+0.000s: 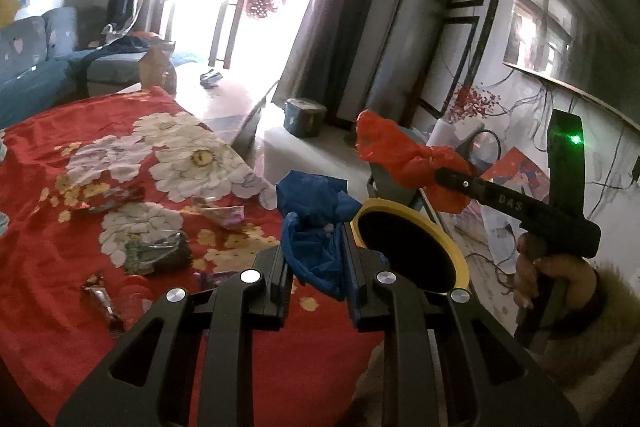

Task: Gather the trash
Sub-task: 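Carry the red bag in right tool while left tool carries the blue bag to the bin, then open the right tool over the bin while the left tool opens to drop the blue bag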

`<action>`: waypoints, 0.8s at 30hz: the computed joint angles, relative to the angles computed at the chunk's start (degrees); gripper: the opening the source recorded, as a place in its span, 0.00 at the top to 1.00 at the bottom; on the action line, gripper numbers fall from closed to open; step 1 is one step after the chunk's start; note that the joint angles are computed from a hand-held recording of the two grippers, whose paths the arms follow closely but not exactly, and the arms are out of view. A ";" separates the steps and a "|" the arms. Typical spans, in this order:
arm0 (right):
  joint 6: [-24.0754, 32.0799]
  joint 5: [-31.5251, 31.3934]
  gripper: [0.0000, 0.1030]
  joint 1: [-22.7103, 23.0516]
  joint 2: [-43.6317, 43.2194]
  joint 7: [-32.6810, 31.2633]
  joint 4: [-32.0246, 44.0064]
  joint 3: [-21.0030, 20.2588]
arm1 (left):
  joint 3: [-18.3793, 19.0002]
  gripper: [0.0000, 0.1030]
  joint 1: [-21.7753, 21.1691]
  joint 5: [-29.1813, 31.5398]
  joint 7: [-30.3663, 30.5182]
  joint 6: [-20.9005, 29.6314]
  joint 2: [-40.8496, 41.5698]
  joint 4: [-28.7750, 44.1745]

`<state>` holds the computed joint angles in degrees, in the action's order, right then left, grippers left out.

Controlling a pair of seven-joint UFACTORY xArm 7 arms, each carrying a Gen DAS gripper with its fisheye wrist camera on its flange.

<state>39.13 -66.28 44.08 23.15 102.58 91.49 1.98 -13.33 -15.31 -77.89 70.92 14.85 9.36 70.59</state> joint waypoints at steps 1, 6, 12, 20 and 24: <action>0.04 -0.45 0.78 0.05 -0.65 1.04 -0.91 -0.26 | -0.12 0.80 -0.18 0.16 -0.02 -0.13 0.11 0.14; 1.11 -2.41 0.78 -1.30 -3.80 5.92 -5.50 0.37 | -1.08 0.80 -1.12 2.76 -1.84 -0.23 2.00 1.82; 1.59 -2.90 0.78 -3.89 -5.70 9.88 -9.28 1.95 | -2.90 0.80 -1.69 7.16 -4.64 -0.38 4.95 4.19; 1.32 -3.42 0.78 -6.46 -8.23 14.34 -14.05 3.32 | -6.21 0.80 -1.18 11.28 -6.83 -0.72 8.67 7.28; 1.85 -3.52 0.78 -7.40 -8.98 15.62 -15.52 3.98 | -7.27 0.80 -1.24 14.50 -8.80 -0.59 10.46 8.64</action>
